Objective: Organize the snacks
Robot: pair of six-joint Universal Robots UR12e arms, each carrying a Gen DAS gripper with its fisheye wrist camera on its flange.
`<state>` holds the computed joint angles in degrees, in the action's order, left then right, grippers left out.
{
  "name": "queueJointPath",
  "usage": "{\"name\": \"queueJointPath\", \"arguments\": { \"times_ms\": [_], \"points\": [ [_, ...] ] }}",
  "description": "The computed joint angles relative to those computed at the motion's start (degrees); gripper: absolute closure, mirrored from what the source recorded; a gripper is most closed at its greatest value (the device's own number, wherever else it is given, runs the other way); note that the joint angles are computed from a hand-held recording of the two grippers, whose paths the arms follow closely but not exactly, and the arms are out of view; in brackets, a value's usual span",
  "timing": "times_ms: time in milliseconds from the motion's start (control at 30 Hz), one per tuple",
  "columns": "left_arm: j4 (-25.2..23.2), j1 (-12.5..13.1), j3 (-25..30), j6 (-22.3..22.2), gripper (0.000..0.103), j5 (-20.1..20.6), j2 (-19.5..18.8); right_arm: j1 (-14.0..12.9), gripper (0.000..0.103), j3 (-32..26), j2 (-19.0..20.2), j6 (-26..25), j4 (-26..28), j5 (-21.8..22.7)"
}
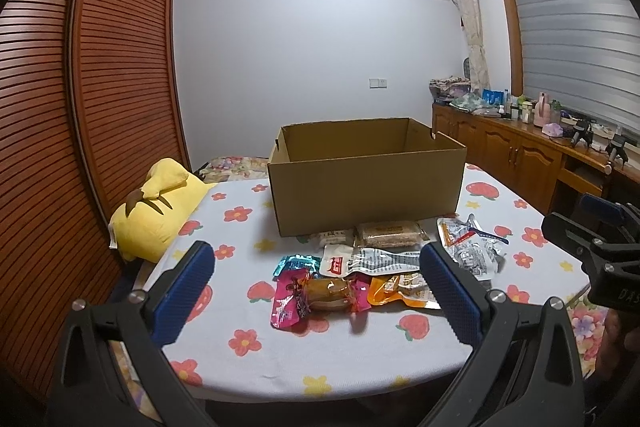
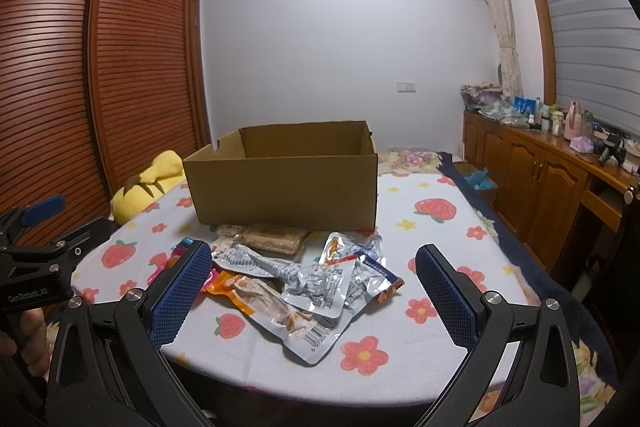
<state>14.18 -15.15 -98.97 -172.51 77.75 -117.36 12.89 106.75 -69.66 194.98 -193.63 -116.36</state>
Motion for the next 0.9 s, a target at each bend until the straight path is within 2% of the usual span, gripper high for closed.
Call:
{"name": "queueJointPath", "arguments": {
  "times_ms": [500,900],
  "points": [
    [-5.6,1.0,2.3,0.4,0.0,-2.7,-2.4,-1.0,0.0,-0.1,0.2,0.4,3.3,1.9],
    [-12.0,2.1,5.9,2.7,0.0,-5.0,-4.5,-3.8,0.001,0.3,-0.4,-0.7,7.0,6.5]
  ]
}}
